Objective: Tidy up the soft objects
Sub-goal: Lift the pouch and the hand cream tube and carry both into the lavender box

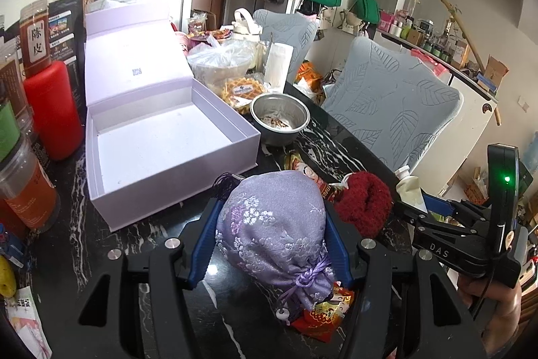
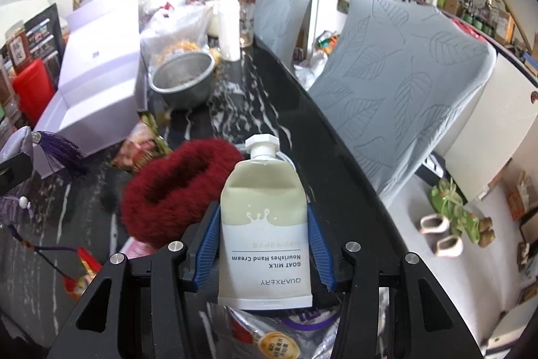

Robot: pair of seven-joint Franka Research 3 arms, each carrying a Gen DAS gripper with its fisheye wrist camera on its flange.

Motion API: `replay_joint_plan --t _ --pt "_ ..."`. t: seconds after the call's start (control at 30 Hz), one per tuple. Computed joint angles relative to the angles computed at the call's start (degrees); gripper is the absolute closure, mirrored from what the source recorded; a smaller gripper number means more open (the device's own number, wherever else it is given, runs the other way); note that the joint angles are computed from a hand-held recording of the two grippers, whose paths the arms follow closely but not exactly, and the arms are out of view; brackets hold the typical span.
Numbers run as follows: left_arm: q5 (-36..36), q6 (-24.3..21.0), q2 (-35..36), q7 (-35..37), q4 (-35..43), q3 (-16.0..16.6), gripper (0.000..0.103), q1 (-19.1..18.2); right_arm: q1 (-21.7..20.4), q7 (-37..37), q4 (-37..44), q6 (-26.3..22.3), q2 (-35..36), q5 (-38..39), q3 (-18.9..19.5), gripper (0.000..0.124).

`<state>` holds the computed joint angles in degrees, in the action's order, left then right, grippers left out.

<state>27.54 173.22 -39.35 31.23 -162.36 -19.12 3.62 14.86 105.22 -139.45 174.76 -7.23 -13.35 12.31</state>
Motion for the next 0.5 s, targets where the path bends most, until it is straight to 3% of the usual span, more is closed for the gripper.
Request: replay_joint_plan --t 0.27,0.5 --pt "0.01 -4.76 -7.15 -1.62 -2.38 -0.18 0.045 -0.72 6.98 -11.65 -1.41 2.22 -2.32 11.73 -2.53 0.075" --pt "0.3 -10.91 -14.48 -3.47 -5.03 0.44 0.045 -2.08 15.96 -26.62 -0.75 2.79 -2.01 26.67 -6.23 0.075"
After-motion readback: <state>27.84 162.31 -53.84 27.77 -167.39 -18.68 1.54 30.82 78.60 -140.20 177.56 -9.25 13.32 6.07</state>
